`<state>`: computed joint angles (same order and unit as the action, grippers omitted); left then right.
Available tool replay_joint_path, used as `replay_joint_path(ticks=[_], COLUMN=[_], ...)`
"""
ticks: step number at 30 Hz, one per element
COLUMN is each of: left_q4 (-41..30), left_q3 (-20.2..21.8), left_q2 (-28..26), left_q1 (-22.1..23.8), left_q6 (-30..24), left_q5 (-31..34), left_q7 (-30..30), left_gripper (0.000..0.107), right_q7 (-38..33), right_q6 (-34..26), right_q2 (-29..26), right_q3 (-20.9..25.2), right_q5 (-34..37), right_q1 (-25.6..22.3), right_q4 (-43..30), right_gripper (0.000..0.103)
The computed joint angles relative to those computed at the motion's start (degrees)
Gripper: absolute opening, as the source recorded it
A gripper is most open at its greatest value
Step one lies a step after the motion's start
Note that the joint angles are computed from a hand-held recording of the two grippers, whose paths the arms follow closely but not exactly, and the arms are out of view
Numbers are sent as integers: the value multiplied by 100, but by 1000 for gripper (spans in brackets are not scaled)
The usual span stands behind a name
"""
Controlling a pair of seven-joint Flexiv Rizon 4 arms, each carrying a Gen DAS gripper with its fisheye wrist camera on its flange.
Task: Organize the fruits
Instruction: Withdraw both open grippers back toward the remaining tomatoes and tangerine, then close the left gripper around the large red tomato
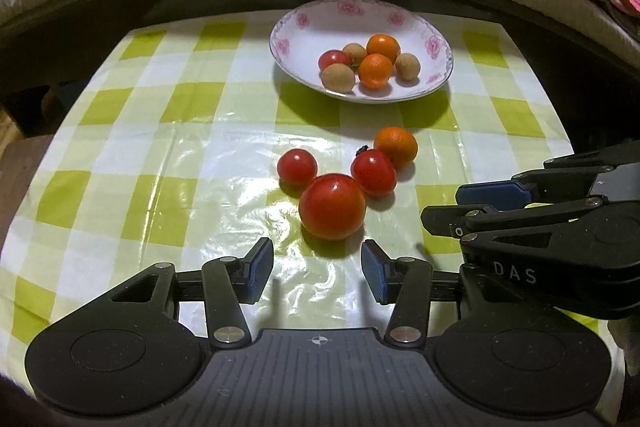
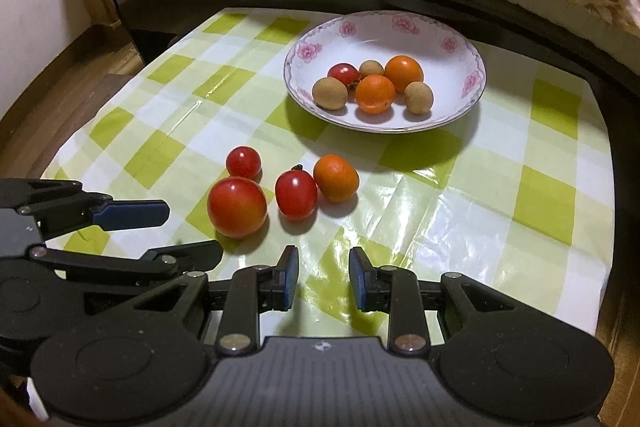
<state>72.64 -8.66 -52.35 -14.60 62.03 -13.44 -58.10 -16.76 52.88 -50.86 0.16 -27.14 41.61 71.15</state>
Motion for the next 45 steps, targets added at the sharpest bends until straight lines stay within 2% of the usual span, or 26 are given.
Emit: replay_joint_path(ticks=[13, 30, 39, 45], left_q4=[-126, -86, 30, 78], left_q3=[129, 175, -31, -161], left_q2=[-25, 8, 39, 16], left_q1=[-26, 11, 157, 186], left_q6=[-189, -95, 54, 78], left_q5=[94, 214, 41, -96], left_q7=[-184, -235, -9, 161], left_gripper=[57, 57, 70, 71], right_q7=[-316, -585, -554, -66], right_q6=[-122, -186, -150, -103], right_q2=[-199, -410, -373, -157], right_q3=[91, 88, 25, -197], right_q5=[161, 322, 332, 144], right_q1=[-46, -18, -14, 2], right_q4=[-345, -707, -647, -320], right_gripper=[31, 31, 33, 34])
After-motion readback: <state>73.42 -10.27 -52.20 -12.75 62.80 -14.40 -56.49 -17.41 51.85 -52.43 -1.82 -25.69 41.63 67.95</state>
